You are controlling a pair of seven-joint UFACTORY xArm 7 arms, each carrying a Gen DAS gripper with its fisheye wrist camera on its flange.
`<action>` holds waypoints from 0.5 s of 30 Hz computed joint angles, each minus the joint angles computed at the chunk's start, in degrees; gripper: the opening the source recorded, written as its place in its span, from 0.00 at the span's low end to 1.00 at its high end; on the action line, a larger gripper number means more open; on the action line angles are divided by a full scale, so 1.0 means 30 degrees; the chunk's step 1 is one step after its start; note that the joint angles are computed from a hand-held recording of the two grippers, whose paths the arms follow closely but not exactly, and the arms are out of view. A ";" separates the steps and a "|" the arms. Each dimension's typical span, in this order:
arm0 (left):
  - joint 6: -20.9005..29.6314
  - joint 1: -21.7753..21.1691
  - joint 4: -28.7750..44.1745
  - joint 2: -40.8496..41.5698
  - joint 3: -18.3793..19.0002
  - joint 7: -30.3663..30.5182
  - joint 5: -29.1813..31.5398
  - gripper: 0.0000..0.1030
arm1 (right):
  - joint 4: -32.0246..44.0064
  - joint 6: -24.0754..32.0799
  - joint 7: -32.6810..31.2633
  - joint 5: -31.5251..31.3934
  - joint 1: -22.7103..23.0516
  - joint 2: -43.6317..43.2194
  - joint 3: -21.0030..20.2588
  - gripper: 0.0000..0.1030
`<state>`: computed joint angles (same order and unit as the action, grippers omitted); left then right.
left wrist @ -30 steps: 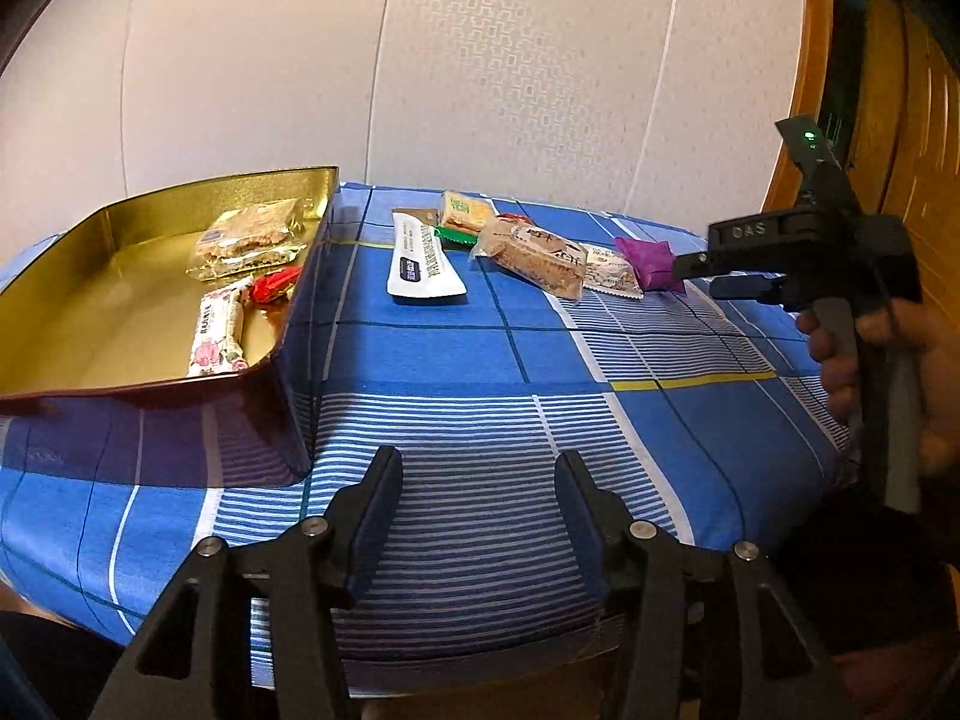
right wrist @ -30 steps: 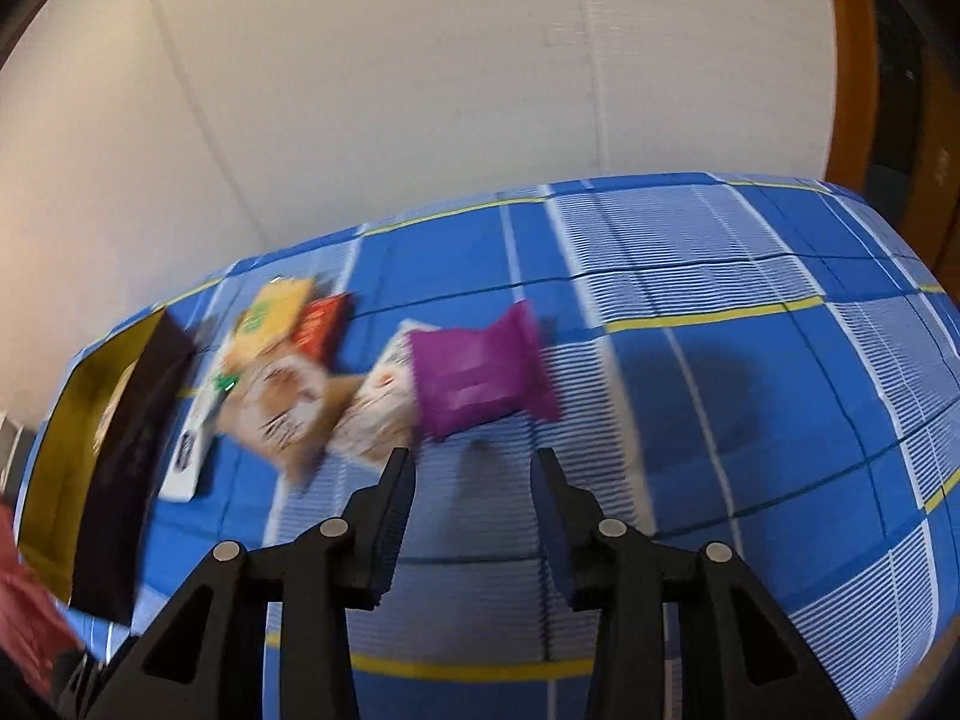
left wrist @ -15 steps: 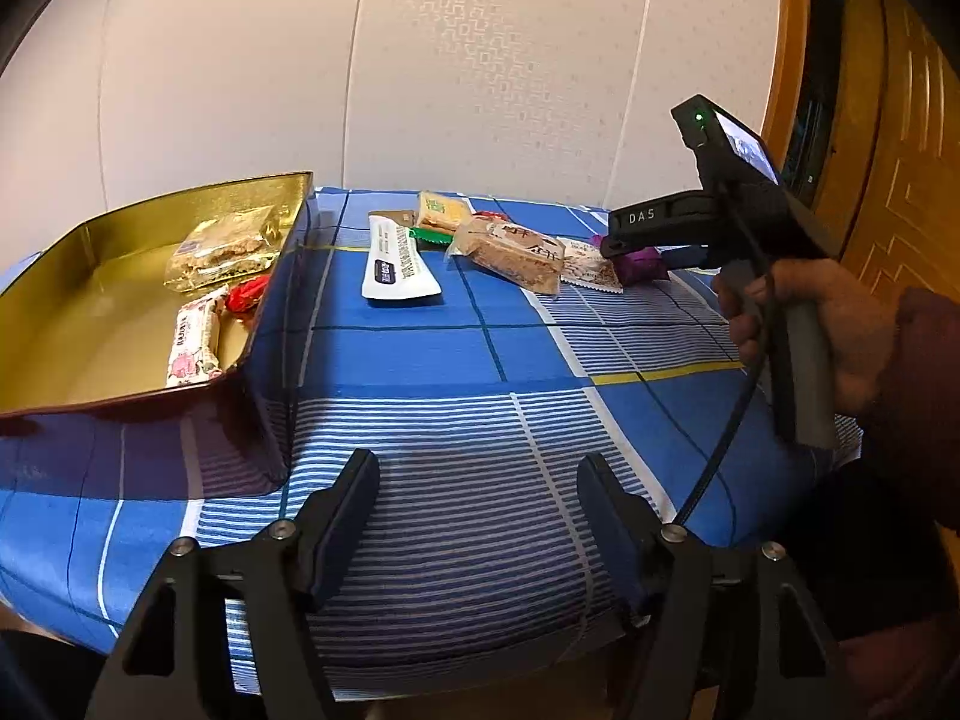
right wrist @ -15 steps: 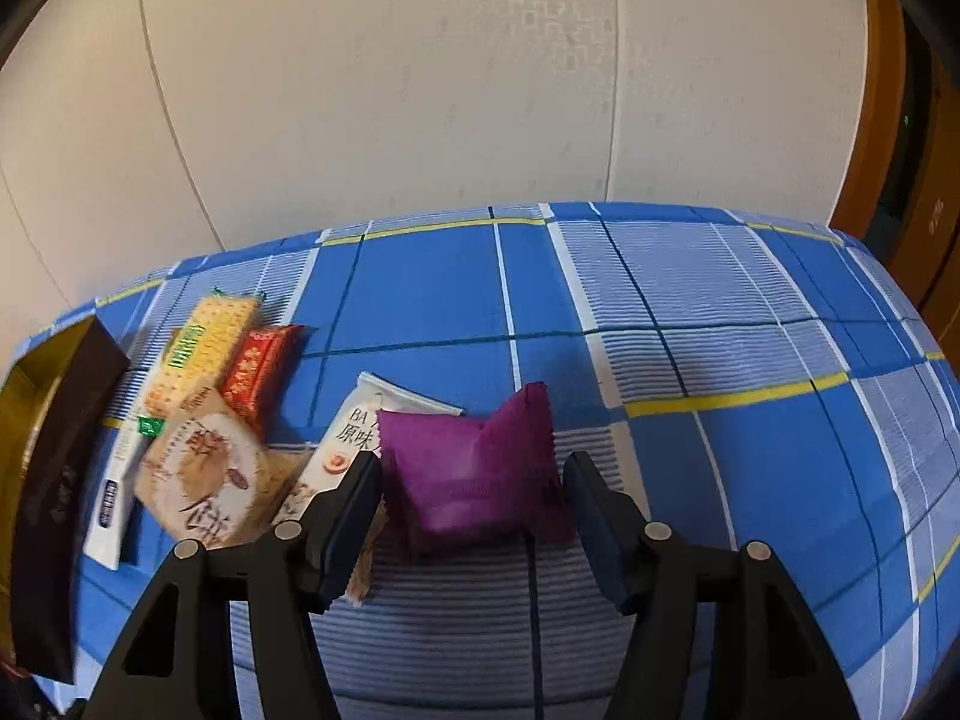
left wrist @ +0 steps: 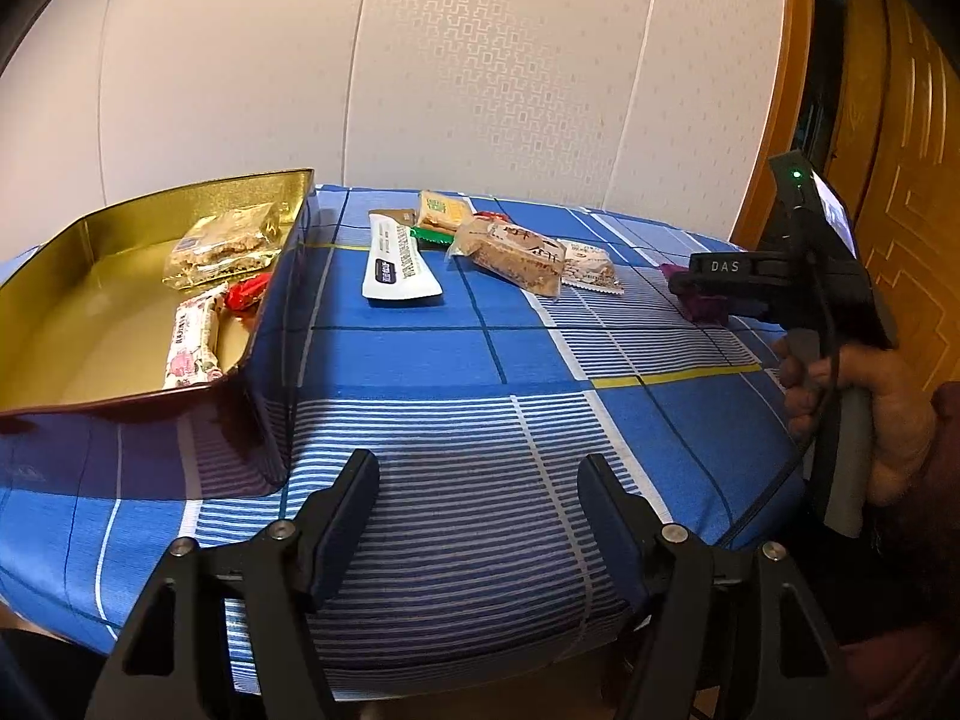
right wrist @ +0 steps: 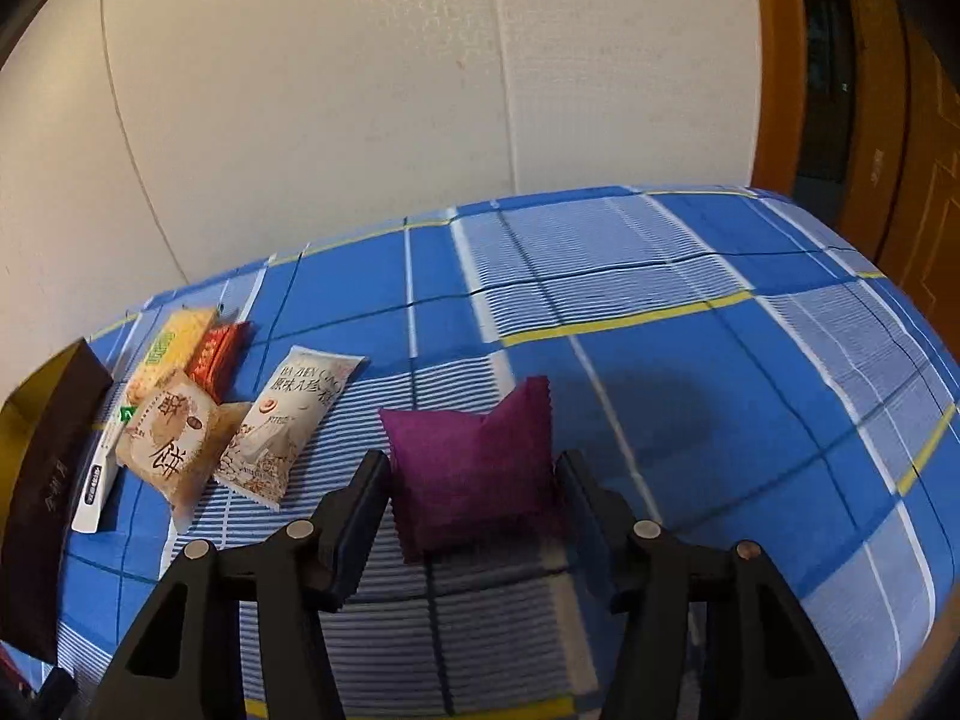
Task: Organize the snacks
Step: 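Move the right tool to the purple pouch and close on it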
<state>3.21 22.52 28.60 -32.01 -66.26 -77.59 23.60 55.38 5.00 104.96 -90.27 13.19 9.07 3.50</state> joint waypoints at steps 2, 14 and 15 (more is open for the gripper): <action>0.0067 0.0027 0.0039 0.0026 -0.0022 0.0019 0.0045 0.67 | -0.0084 -0.0181 -0.0028 0.0161 -0.0089 0.0038 -0.0036 0.56; 0.0701 -0.0384 0.0365 0.0828 0.0604 -0.0073 0.0321 0.67 | 0.0177 -0.0849 0.1729 -0.1225 -0.0280 0.0474 -0.0153 0.56; 0.0976 -0.0488 0.0475 0.0917 0.0656 -0.0115 0.0389 0.67 | 0.0299 -0.0751 0.1368 -0.0814 -0.0332 0.0566 0.0012 0.56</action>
